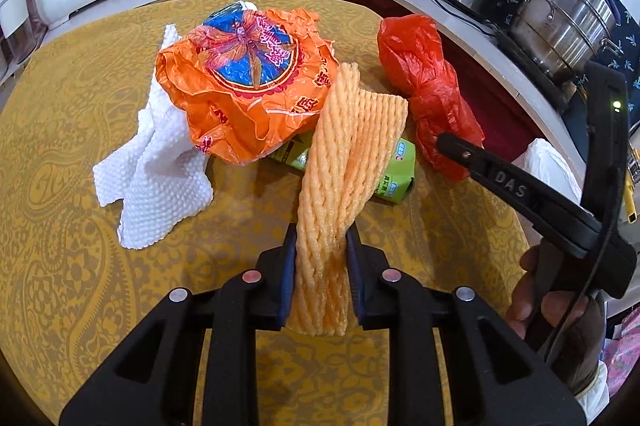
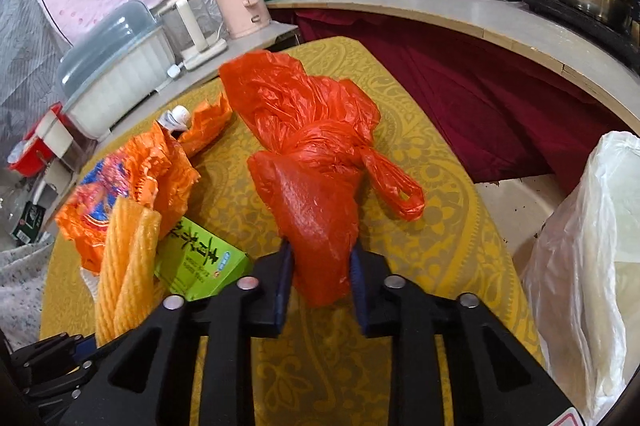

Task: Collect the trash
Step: 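Grasp the orange foam net with the left tool while the right grasps the red plastic bag, then carry both items over the trash bin and open both tools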

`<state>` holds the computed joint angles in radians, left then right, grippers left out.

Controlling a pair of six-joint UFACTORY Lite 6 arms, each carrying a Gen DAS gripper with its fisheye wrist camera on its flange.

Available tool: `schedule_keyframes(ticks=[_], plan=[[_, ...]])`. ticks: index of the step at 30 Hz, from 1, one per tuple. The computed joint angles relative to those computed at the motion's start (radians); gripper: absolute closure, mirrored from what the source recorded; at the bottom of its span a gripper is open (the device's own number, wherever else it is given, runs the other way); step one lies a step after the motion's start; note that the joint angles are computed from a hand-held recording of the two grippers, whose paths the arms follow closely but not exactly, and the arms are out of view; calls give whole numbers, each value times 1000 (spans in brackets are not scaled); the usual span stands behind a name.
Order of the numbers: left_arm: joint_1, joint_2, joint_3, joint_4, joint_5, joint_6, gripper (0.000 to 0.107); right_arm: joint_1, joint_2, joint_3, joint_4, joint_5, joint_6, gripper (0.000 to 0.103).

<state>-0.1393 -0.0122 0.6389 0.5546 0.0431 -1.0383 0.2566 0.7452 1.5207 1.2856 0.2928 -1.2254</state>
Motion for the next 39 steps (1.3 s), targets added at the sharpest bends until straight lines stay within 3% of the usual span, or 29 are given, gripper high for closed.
schedule_keyframes(ticks=[9,19,27,39], plan=[[-80,-119,-2,126,86,-153,85,-86,-249,-239,306,38,-325,92],[-302,-163,114,278,261,-373,86,-265,-525,-441,358,157,-424,94],[-518,-3,368,354,392,-462,86,-527,-646,-504,276,300,-394,94],[-688,371,826,255,456,-325,85,-864,-601,-444,177,462,-397,94]])
